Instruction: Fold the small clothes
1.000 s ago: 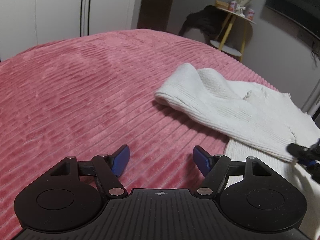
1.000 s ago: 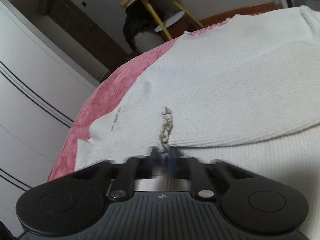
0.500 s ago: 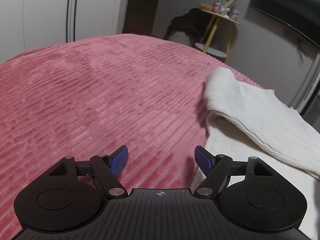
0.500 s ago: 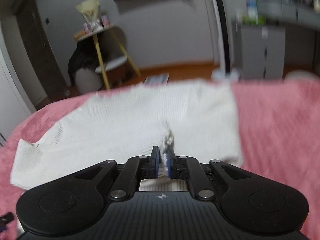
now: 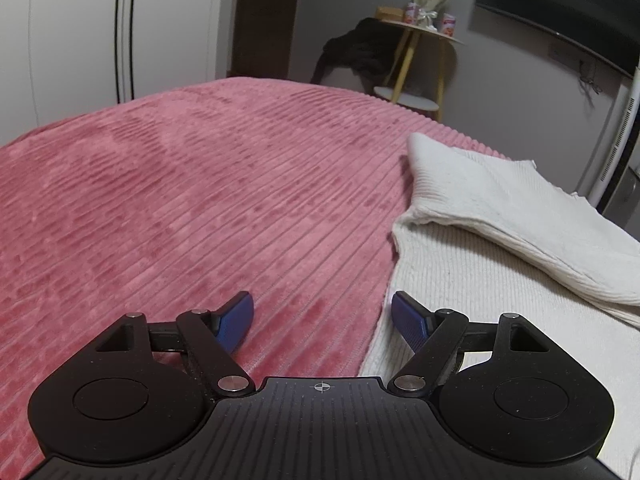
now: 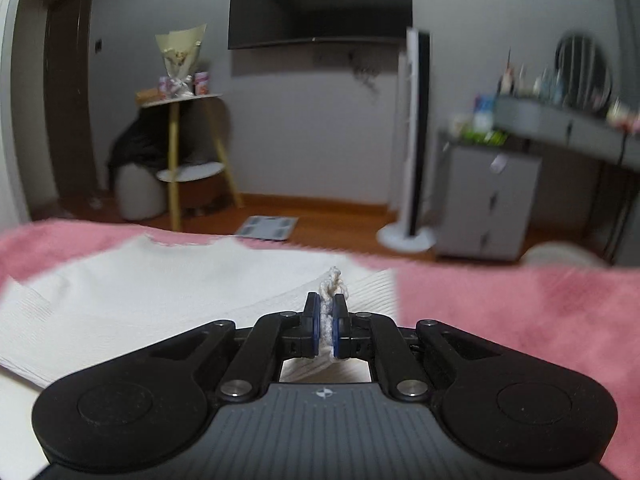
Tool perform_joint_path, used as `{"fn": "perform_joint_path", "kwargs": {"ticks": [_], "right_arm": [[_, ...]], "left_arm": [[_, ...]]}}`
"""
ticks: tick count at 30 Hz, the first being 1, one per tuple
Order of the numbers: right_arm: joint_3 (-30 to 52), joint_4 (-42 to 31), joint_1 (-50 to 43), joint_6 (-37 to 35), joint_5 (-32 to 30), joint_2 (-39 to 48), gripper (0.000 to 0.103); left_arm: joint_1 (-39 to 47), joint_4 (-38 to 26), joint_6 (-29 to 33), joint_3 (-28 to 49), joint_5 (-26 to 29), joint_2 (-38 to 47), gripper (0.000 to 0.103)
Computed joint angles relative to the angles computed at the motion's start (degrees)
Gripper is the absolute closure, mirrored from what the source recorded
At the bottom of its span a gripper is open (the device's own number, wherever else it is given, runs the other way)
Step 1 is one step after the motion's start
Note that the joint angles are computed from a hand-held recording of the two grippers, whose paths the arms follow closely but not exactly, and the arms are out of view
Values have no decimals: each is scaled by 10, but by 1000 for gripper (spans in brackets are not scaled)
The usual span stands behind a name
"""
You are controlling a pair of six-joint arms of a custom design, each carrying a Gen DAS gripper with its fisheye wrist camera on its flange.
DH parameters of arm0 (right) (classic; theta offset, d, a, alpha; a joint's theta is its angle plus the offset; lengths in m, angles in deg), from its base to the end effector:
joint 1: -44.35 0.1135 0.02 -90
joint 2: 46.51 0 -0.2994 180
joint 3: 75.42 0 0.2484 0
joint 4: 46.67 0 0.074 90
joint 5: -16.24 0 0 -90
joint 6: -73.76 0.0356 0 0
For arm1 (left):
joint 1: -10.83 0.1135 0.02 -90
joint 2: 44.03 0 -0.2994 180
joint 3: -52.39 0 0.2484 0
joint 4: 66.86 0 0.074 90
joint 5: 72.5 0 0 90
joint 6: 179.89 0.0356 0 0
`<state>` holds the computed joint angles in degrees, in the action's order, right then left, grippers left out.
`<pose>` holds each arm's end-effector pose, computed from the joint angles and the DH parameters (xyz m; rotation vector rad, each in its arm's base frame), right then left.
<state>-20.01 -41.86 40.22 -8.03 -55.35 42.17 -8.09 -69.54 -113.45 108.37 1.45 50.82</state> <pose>0.3139 -0.0339 0.2252 0.4155 2.0097 -0.2875 0.3056 -0.0943 0.1842 -0.2346 2.2507 -0.0714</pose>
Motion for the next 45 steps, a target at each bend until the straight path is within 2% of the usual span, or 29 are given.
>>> {"fn": "perform_joint_path", "kwargs": {"ticks": [10,20,25,26,27,28,29,30,31,34,38,40,42,44,45], "right_arm": [[1,1,9,-34,56,39,98],[15,-8,-12,-64,40,82,97],[17,-1,-11,-92,43,94,95],[19,-2,-7,-107,53,97,92],[23,-7,-1,-128,74,98,77],[28,-14,10,-147,113,97,52],[34,-30,19,-150,155,91,43],[38,-63,26,-130,184,74,42],[39,-103,26,-103,178,48,43],[-6,-208,29,-16,99,-81,43],[-76,-342,57,48,21,-252,43],[-83,-420,56,66,-19,-308,41],[-77,-498,25,74,-94,-343,40],[-75,-554,-22,60,-165,-377,40],[-77,-574,-27,60,-180,-390,40]], "left_arm": [[0,0,5,2,-1,6,21],[-1,12,12,-3,-7,12,18],[0,40,23,-13,-7,22,11],[0,48,29,-16,-7,23,10],[-1,53,34,-19,-7,23,9],[0,49,36,-21,-6,19,9],[1,40,34,-21,-2,12,9],[2,26,30,-20,3,3,9],[4,7,24,-17,12,-7,9],[8,-48,7,-5,42,-34,9],[-2,-100,19,-14,87,-79,9],[-7,-134,24,-20,102,-102,9],[-2,-189,22,-11,131,-114,9],[3,-231,27,-7,144,-127,9],[3,-242,31,-9,145,-136,9]]}}
